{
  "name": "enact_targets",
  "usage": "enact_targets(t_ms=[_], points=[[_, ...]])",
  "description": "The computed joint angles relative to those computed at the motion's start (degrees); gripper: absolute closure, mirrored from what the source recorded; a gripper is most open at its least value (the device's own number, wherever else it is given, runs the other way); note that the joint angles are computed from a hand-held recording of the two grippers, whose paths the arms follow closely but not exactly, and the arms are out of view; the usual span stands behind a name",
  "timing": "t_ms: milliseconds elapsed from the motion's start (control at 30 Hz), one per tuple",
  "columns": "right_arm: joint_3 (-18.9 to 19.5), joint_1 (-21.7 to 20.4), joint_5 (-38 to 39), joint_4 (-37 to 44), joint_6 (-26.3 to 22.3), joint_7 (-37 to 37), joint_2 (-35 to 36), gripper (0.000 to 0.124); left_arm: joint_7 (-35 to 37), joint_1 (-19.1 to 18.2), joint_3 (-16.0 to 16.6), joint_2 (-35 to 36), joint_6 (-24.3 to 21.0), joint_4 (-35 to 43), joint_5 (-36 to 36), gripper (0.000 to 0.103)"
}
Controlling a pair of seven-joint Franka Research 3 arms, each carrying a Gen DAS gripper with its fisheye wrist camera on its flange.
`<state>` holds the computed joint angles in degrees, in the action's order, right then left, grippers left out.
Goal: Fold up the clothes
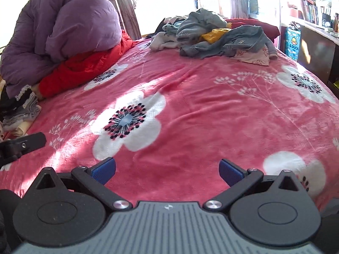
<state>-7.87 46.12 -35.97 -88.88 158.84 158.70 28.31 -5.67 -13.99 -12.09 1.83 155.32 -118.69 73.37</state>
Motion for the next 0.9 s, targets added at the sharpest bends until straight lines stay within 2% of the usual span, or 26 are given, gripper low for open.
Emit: enact_targets(t_ms=[200, 367, 467, 600, 733, 900], points=[[-0.42, -0.63, -1.06, 1.45, -0.80, -2.04, 0.85, 0.021, 2.23, -2.31, -0.14, 4.38, -6.53, 5.14, 1.60, 0.000], [-1.13, -0.74, -0.86, 7.26, -1.94, -4.51, 5.55, 0.021, 1.07, -3.13, 1.71, 9.37, -6.32, 8.24, 0.70, 0.000], [-1.13, -0.73, 0.56, 9.68, -2.00, -6.41, 8.03, 0.021, 0.01, -3.55, 2.91, 11.51, -4.39, 8.01, 0.09, 0.000], [-0.48, -0.88, 4.00, 12.89, -3.45, -10.21, 11.14, 0.021, 3.23, -3.57, 3.89, 13.87, -3.64, 7.62, -3.48, 0.000], [-0.37, -0.76, 7.18, 16.77, -5.58, -13.93, 14.26, 0.021, 5.16, -3.05, 4.95, 14.00, -1.19, 7.07, -7.96, 0.000], [-0.81, -0.57, 10.30, 19.24, -5.55, -15.87, 16.75, 0.021, 5.39, -4.21, 5.51, 13.84, -2.90, 7.32, -6.69, 0.000]])
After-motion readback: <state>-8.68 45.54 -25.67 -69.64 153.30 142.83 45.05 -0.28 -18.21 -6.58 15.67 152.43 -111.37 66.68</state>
